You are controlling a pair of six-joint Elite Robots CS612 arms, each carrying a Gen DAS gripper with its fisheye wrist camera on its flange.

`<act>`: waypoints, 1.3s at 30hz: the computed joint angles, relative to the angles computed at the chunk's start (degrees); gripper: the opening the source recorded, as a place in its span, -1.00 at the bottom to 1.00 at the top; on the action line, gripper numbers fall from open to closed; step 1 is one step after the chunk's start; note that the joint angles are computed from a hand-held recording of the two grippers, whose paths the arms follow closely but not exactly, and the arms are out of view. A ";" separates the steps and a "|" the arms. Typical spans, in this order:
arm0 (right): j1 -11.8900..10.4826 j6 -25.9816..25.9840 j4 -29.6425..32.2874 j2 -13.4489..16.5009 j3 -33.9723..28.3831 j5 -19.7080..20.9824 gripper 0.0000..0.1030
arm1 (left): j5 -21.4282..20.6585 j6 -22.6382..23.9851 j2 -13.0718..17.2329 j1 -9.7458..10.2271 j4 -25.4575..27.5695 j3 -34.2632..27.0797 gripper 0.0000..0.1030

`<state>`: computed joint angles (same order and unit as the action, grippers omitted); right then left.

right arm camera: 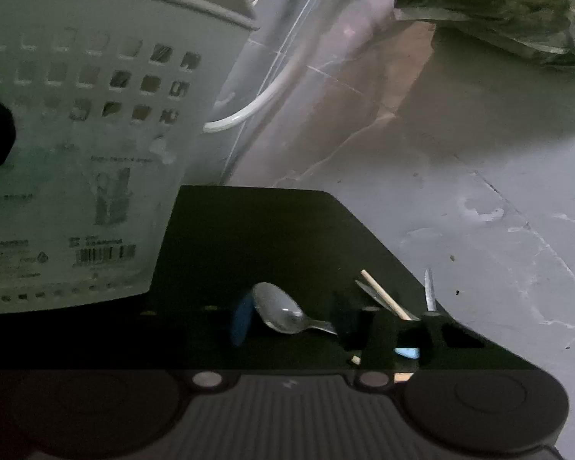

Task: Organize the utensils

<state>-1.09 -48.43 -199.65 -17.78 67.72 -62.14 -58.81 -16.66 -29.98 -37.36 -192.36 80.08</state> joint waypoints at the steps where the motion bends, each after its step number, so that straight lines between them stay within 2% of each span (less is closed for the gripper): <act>1: 0.02 0.02 0.18 -0.02 0.02 0.00 -0.27 | 0.00 0.00 0.00 0.00 0.01 -0.01 0.49; 9: 0.24 0.61 0.68 0.69 -1.58 -0.38 -0.27 | 0.05 -0.07 0.01 -0.02 0.13 -0.09 0.49; 12: 0.41 0.61 1.37 0.65 -1.58 -0.97 -0.71 | 0.06 -0.09 0.01 -0.02 0.16 -0.11 0.49; 14: 0.53 0.65 1.20 0.82 -1.75 -1.64 -0.85 | 0.06 -0.09 0.02 -0.02 0.18 -0.12 0.49; 26: 0.29 0.81 -0.85 0.77 -1.39 -0.78 -0.92 | 0.03 -0.10 0.04 0.00 0.19 -0.18 0.49; 39: -0.48 3.38 -3.22 -0.32 -0.57 2.94 -0.97 | 0.00 -0.04 0.09 0.04 0.19 -0.28 0.49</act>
<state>-1.58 -45.05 -202.87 -18.10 67.14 -59.21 -58.81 -16.69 -29.89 -37.32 -192.17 79.81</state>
